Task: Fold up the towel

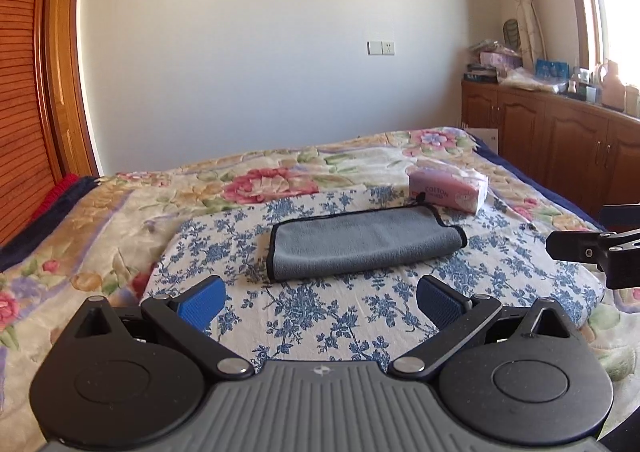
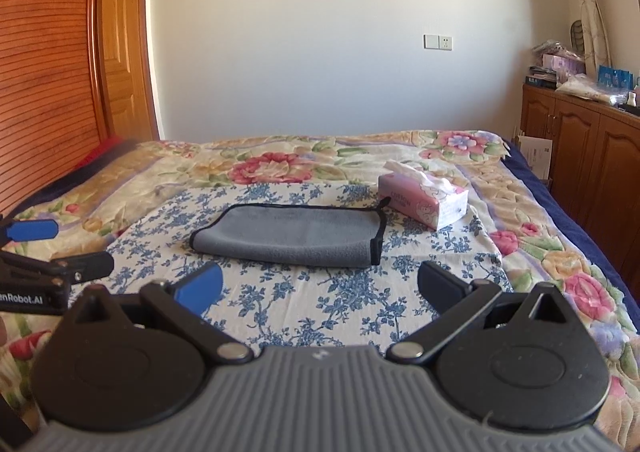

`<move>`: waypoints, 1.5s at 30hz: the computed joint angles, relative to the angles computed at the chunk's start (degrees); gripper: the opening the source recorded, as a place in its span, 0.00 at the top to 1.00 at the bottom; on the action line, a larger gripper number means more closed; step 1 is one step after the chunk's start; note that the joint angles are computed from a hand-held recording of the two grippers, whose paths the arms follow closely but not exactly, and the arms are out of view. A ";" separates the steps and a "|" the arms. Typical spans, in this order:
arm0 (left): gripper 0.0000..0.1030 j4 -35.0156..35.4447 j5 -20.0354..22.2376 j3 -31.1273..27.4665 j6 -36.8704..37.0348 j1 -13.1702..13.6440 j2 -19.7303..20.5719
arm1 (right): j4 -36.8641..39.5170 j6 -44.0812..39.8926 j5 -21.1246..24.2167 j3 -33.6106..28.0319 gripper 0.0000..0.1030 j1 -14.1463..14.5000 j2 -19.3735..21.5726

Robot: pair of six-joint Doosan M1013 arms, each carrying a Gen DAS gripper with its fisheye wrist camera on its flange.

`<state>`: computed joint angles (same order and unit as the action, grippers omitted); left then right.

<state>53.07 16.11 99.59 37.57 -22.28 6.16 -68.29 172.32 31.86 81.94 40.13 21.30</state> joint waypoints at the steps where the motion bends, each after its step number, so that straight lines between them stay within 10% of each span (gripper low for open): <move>1: 0.00 1.31 -0.10 0.13 -1.34 -0.06 -0.07 | -1.14 1.14 0.06 0.22 0.00 0.09 -0.12; 17: 0.00 34.60 -0.34 2.62 -35.03 -0.75 -1.26 | -15.98 15.83 4.32 2.20 0.00 1.03 -0.43; 45: 0.00 32.51 -0.74 3.06 -33.45 -0.12 -1.08 | -16.76 15.52 6.86 1.83 0.00 1.47 0.19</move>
